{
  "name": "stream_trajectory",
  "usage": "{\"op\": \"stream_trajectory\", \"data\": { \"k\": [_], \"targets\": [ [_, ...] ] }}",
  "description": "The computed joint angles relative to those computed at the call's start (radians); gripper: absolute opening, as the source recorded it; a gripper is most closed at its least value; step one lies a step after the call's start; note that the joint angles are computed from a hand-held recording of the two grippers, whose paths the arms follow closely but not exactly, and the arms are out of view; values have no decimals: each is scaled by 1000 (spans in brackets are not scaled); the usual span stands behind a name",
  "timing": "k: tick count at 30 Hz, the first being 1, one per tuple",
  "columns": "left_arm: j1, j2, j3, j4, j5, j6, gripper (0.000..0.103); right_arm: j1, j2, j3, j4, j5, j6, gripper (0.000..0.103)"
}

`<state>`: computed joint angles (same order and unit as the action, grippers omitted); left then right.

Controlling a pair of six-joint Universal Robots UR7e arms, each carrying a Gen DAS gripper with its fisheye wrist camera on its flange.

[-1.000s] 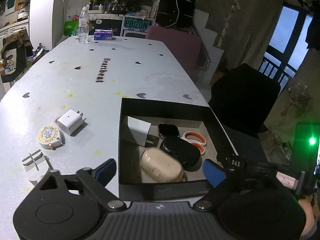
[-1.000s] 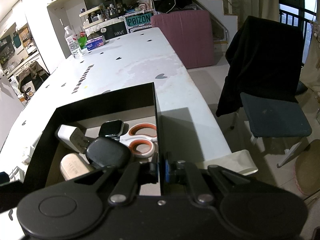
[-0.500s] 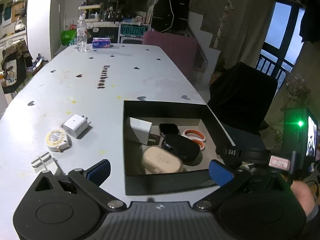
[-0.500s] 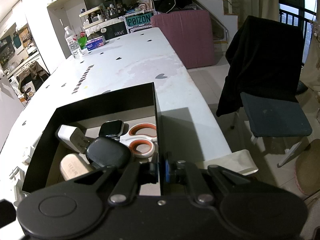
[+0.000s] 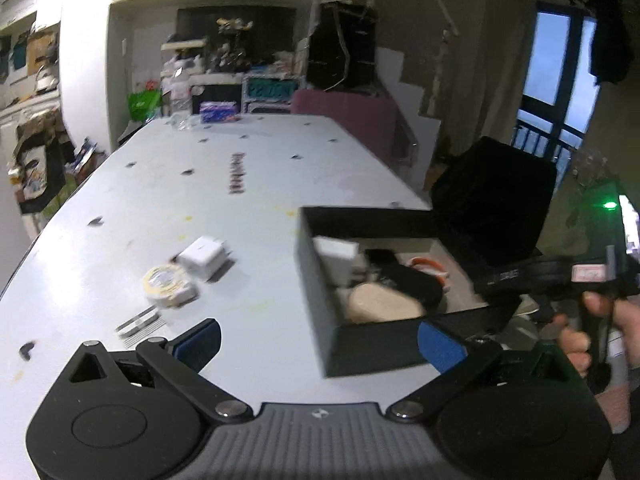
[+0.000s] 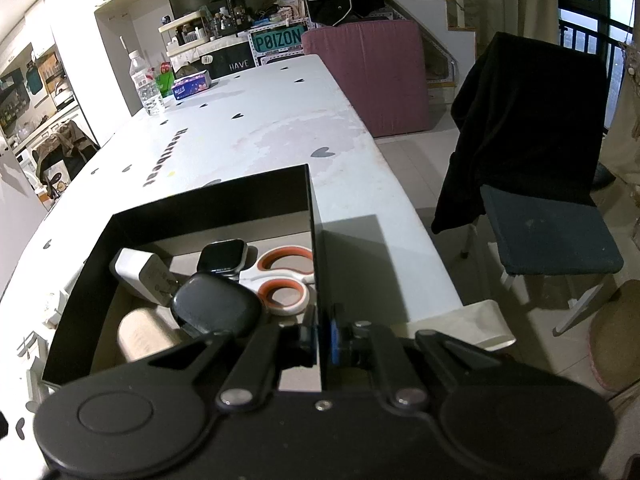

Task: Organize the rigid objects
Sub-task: 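Withdraw the left tool and move it toward the white plastic strap tool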

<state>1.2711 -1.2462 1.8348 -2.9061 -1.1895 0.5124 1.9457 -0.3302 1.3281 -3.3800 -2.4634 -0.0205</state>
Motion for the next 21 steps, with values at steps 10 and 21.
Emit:
{"op": "stream_trajectory", "data": {
  "k": [10, 21],
  "targets": [
    [86, 61, -108, -47, 83, 69, 103, 2, 7, -7, 6, -8, -3, 6],
    [170, 150, -307, 169, -13, 205, 103, 4, 18, -32, 40, -27, -5, 6]
  ]
}}
